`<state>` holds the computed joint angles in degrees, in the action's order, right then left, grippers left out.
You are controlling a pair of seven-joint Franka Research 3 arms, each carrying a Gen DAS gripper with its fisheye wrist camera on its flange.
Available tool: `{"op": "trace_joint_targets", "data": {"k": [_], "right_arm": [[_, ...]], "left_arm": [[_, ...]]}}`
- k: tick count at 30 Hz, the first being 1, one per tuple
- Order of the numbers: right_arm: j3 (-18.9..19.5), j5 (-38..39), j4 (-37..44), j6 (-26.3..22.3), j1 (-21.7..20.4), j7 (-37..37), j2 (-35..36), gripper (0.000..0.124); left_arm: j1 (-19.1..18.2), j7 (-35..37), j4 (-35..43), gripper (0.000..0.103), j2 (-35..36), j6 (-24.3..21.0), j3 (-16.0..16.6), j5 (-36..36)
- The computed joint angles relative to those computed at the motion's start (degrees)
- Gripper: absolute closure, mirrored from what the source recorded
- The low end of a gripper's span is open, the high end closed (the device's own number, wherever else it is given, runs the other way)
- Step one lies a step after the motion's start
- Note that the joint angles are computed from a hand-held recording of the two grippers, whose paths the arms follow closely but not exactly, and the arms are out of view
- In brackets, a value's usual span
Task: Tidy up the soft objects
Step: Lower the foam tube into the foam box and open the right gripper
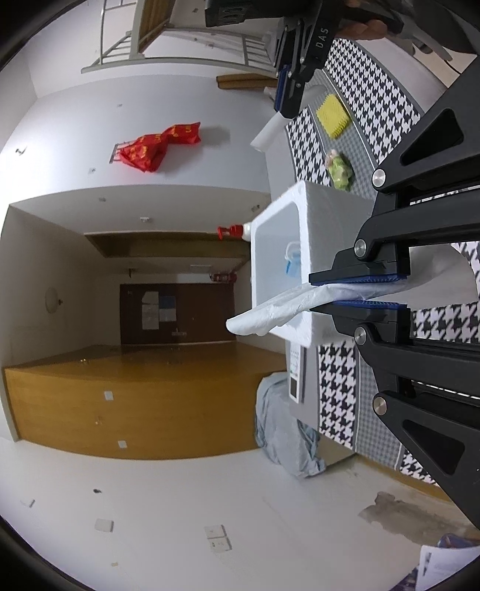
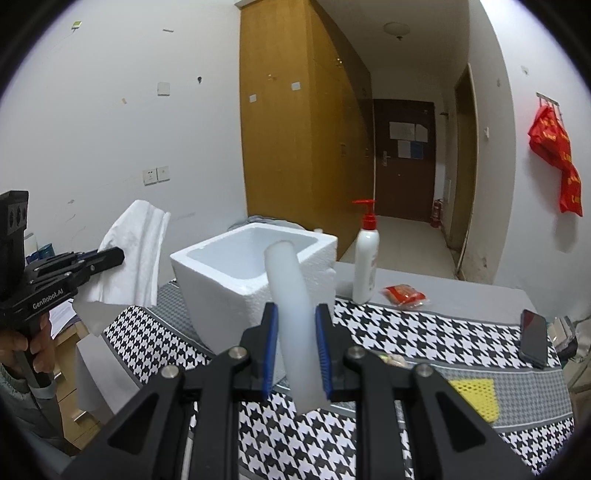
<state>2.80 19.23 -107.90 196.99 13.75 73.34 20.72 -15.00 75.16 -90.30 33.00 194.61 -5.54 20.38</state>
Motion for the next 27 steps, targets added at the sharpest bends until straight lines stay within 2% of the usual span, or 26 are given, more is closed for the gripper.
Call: {"op": "trace_joint_targets", "data": {"k": [3,6,13,22,27], "right_arm": [[-0.4,-0.19,1.67,-1.27,0.65,-0.44,0.83,0.1],[-2.96,0.94,4.21,-3.41,3.43,-1.25,1.91,0.1],[-4.02,0.14,9.94,-6.59,4.88,-1.83,4.72,0.1],[-3.2,-1.42,19.9,-12.82,3.81,0.51,10.0,0.1],[-5.01,-2.93,27.63,-17.94,4.61,3.98,14.27,0.1]], "left_arm": [[0.2,-0.13,0.05,0.095,0.14,-0.36,0.22,-0.3],[-0.1,-0.19,-0.42,0.095,0.06,0.06,1.06,-0.74],[-1.49,0.37,-0.14,0.095,0.34,-0.17,3.39,-2.12],[1.03,-0.05,0.68,0.095,1.16,-1.27,1.73,-1.77],[2.6,-0.61,1.97,0.095,1.96,-2.01,0.15,-1.08]]}}
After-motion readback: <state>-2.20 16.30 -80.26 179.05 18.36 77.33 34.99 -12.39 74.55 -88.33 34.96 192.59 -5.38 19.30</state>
